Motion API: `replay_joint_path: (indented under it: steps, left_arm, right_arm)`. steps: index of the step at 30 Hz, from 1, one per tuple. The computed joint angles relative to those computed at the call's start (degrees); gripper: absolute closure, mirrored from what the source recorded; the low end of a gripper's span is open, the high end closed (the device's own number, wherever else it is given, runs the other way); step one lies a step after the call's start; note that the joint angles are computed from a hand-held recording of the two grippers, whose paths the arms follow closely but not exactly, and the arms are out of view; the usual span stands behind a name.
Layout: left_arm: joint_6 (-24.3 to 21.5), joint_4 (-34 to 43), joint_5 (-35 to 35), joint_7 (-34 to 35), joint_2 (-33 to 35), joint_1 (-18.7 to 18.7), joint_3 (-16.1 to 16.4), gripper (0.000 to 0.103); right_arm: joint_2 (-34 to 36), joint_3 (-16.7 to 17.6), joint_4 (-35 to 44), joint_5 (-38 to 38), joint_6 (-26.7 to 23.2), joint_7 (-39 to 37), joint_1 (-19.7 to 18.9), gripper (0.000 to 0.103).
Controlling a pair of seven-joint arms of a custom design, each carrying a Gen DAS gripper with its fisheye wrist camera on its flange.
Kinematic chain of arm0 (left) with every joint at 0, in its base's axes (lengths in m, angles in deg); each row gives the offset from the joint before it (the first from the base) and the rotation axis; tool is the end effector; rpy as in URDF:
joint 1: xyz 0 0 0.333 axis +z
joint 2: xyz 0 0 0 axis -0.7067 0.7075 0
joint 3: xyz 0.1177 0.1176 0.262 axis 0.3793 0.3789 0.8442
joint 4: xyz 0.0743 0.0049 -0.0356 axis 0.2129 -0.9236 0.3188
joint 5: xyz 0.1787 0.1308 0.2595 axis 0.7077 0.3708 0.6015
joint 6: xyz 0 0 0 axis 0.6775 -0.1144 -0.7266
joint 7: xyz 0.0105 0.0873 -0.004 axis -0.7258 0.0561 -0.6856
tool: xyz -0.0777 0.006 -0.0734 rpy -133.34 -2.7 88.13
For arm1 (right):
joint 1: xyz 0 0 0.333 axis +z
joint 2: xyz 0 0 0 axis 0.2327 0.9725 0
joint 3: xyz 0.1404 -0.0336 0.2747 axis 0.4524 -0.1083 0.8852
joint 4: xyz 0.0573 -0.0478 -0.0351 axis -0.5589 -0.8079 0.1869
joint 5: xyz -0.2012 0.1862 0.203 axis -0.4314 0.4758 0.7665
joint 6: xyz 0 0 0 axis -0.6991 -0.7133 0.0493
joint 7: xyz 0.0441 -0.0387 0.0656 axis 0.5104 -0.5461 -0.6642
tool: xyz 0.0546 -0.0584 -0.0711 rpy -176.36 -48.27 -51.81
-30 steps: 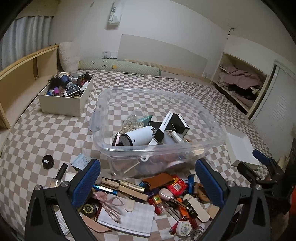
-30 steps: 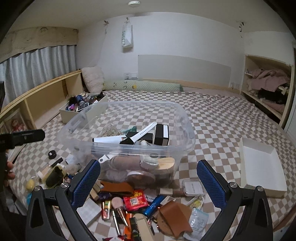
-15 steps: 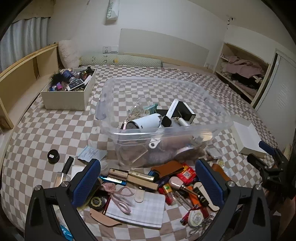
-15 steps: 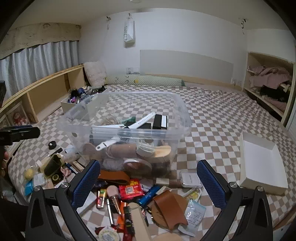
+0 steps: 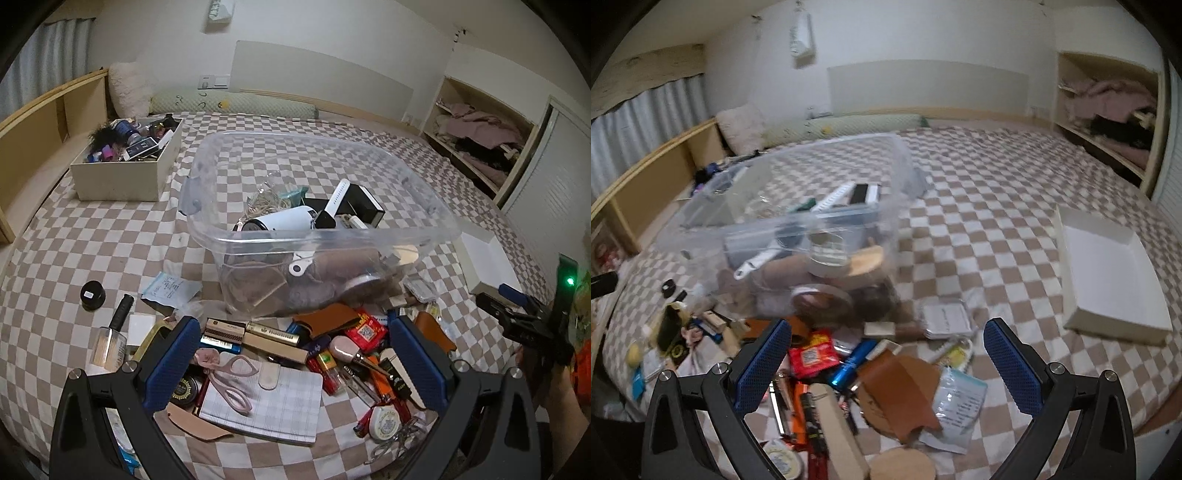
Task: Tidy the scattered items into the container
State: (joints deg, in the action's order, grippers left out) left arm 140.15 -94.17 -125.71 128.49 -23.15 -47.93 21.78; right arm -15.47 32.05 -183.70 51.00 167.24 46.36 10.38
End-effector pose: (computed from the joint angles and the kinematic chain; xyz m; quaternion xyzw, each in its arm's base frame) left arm 0.5588 -0.1343 0.4554 -0.5649 0.7403 -0.3434 0.1224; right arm 0.5774 -0.0013 0.4323 -0.6730 0.6309 -0.2281 0.3114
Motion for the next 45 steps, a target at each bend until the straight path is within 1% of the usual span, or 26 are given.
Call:
replay_joint_path:
  steps: [2, 4, 6, 8, 9, 11, 14, 18, 20, 21, 22, 24, 26, 27, 28, 29, 30, 33, 36, 39, 43, 45]
  left_arm:
    - [-0.57, -0.17, -0.66, 0.91, -0.17, 0.29, -0.18, 0.0]
    - [-1.69, 0.02, -1.65, 1.58, -0.13, 0.61, -0.15, 0.0]
    - [-2.55, 0.06, -2.39, 1.7, -0.12, 0.78, 0.1, 0.0]
    - [-3.38, 0.06, -2.81, 1.84, -0.1, 0.95, 0.42, 0.0]
    - [-3.48, -0.13, -2.84, 1.87, -0.14, 0.93, 0.57, 0.0]
    - [-3.42, -0.57, -2.12, 1.2, -0.2, 0.78, 1.03, 0.0]
    - [-3.84, -1.02, -1.73, 1.24, -0.22, 0.95, 1.29, 0.0]
    - [-4.07, -1.78, -0.94, 1.35, -0.22, 1.1, 1.61, 0.0]
    - [-4.26, -1.96, -0.15, 0.93, 0.01, 1.15, 1.85, 0.0]
    - [-4.43, -2.01, 0.3, 0.57, 0.14, 1.18, 1.97, 0.0]
    - [-4.66, -1.96, 0.68, 0.3, 0.26, 1.28, 2.05, 0.0]
    - [-5.12, -2.0, 1.8, -0.6, 0.63, 1.32, 2.23, 0.0]
    - [-5.62, -1.94, 3.03, -1.57, 1.01, 1.37, 2.38, 0.0]
    - [-5.78, -1.99, 3.55, -1.92, 1.14, 1.41, 2.38, 0.0]
    - [-5.76, -2.14, 3.93, -2.11, 1.24, 1.47, 2.36, 0.0]
    - [-5.74, -2.26, 4.48, -2.48, 1.32, 1.47, 2.39, 0.0]
    - [-5.79, -2.33, 4.8, -2.63, 1.43, 1.56, 2.35, 0.0]
    - [-5.88, -2.61, 5.95, -3.45, 1.64, 1.59, 2.26, 0.0]
    - [-6.32, -2.69, 6.63, -3.61, 1.98, 1.53, 1.88, 0.0]
    - [-5.97, -3.22, 6.77, -2.23, 2.31, 1.21, 1.08, 0.0]
    - [-3.47, -4.71, 11.04, -2.45, 2.85, -0.67, 0.74, 0.0]
    - [-3.23, -5.13, 12.56, -2.3, 3.27, -1.29, 0.31, 0.0]
  right_arm:
    - [0.67, -0.5, 0.53, -0.78, -1.83, 0.18, -0.07, 0.0]
    - [1.6, -3.15, 0.2, -5.28, -2.24, 3.17, 1.87, 0.0]
    - [2.24, -4.43, -0.27, -8.99, -2.09, 5.17, 2.71, 0.001]
    - [2.88, -2.95, -0.73, -10.06, -1.5, 3.76, 1.3, 0.012]
    - [3.35, -3.61, -1.01, -12.11, -1.57, 4.12, 1.75, 0.018]
    - [4.33, -4.89, -0.79, -15.74, -2.16, 5.8, 2.51, 0.018]
    - [5.75, -5.79, -1.2, -20.18, -2.19, 7.26, 2.9, 0.019]
    - [7.13, -4.8, -1.09, -23.02, -3.44, 7.4, 1.63, 0.019]
    - [7.76, -5.51, -0.94, -24.93, -4.18, 8.14, 2.18, 0.019]
    - [7.9, -6.46, -0.99, -26.36, -4.47, 8.99, 2.99, 0.02]
    - [8.2, -6.79, -0.95, -27.37, -4.89, 9.4, 3.27, 0.026]
    - [8.84, -7.41, -0.38, -28.88, -6.23, 10.54, 3.7, 0.034]
    - [9.62, -8.36, 0.18, -30.61, -7.4, 12.03, 4.39, 0.037]
    - [10.0, -9.39, 0.28, -32.17, -7.76, 12.99, 5.25, 0.038]
    - [10.11, -9.32, 0.17, -32.79, -7.62, 13.16, 5.17, 0.038]
    - [10.08, -9.18, -0.04, -33.26, -7.27, 13.27, 5.05, 0.038]
    - [9.96, -9.09, -0.19, -33.72, -7.17, 13.34, 4.95, 0.041]
    - [9.7, -7.13, 0.02, -33.09, -8.46, 11.8, 3.3, 0.056]
    - [9.47, -7.61, 0.55, -33.37, -10.28, 12.62, 3.89, 0.056]
    - [9.2, -5.35, 1.66, -29.55, -13.73, 11.52, 1.84, 0.056]
    - [8.5, -3.41, 2.79, -24.0, -16.47, 8.76, 0.04, 0.056]
    - [8.11, -3.25, 3.1, -21.9, -17.49, 7.57, -0.07, 0.056]
